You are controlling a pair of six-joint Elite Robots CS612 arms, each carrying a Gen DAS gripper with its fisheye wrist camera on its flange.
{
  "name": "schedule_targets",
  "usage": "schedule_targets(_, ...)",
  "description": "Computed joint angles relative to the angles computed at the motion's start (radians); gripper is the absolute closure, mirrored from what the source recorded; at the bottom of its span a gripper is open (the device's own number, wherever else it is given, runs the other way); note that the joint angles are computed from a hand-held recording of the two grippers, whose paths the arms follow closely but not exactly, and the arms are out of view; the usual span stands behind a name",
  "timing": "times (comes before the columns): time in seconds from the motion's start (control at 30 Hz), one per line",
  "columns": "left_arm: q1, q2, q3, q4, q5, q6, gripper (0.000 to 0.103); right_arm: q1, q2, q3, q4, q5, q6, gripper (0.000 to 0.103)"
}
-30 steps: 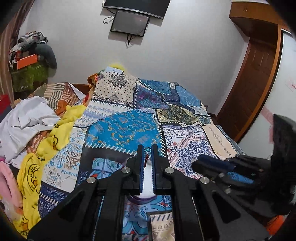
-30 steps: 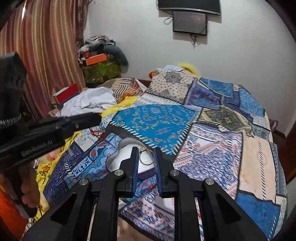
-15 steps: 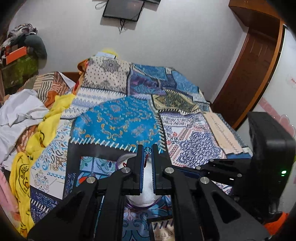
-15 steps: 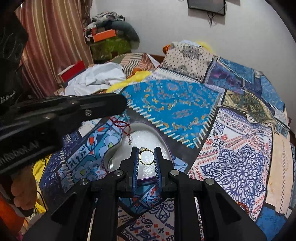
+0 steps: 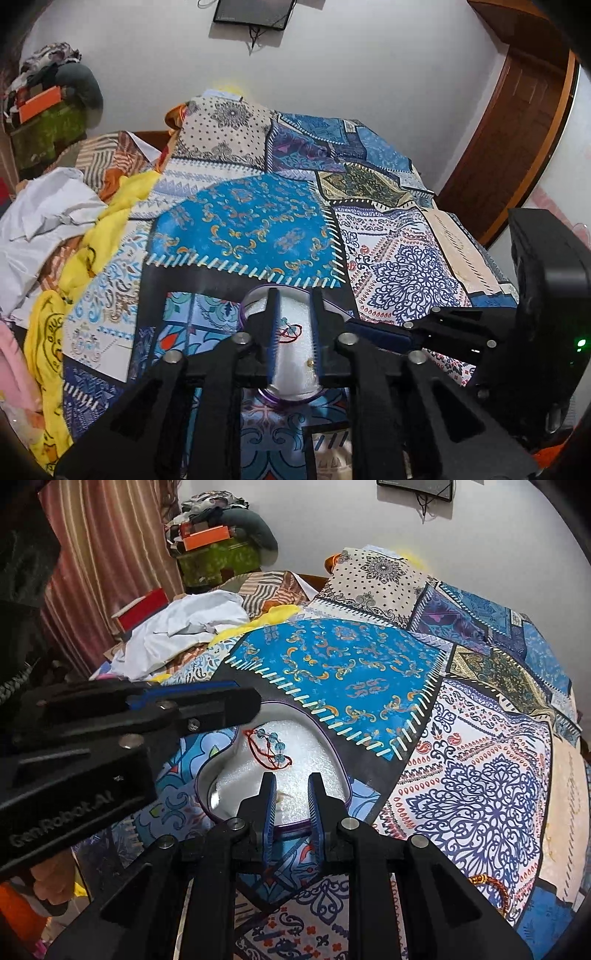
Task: Organize jewelry
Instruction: 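Open the left tool over the tin while the right tool releases the gold ring, then lift both open tools away from the tin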
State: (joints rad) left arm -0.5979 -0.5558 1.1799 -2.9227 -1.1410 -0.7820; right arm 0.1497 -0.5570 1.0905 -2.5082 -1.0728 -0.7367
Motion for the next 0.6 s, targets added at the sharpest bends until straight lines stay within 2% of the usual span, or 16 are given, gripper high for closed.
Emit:
schedule_targets(0.03,-0.004,-0.005,0.005,0.003,0.018,0.002,0.072,0.0,-0.002,0.005,-0.007,-0.001,0.001,0.082)
schedule_targets(0.1,-0.01,-0.013,0.013,0.003,0.041,0.007,0.066,-0.003,-0.008,0.014,-0.024,0.005,0.01,0.076)
schedule_targets(0.27,-0.02,-0.037,0.038,0.0,0.079,0.002,0.063,-0.009,-0.023,0.04,-0.09,0.014,0.035,0.067)
schedule_targets(0.33,-0.025,-0.045,0.047,-0.005,0.098,-0.002,0.058,-0.012,-0.03,0.051,-0.12,0.011,0.045,0.063)
schedule_targets(0.43,-0.035,-0.06,0.061,-0.011,0.136,0.002,0.055,-0.018,-0.039,0.067,-0.173,0.011,0.065,0.057)
schedule_targets(0.6,-0.051,-0.076,0.07,-0.012,0.182,0.012,0.047,-0.035,-0.058,0.094,-0.245,0.035,0.108,0.057)
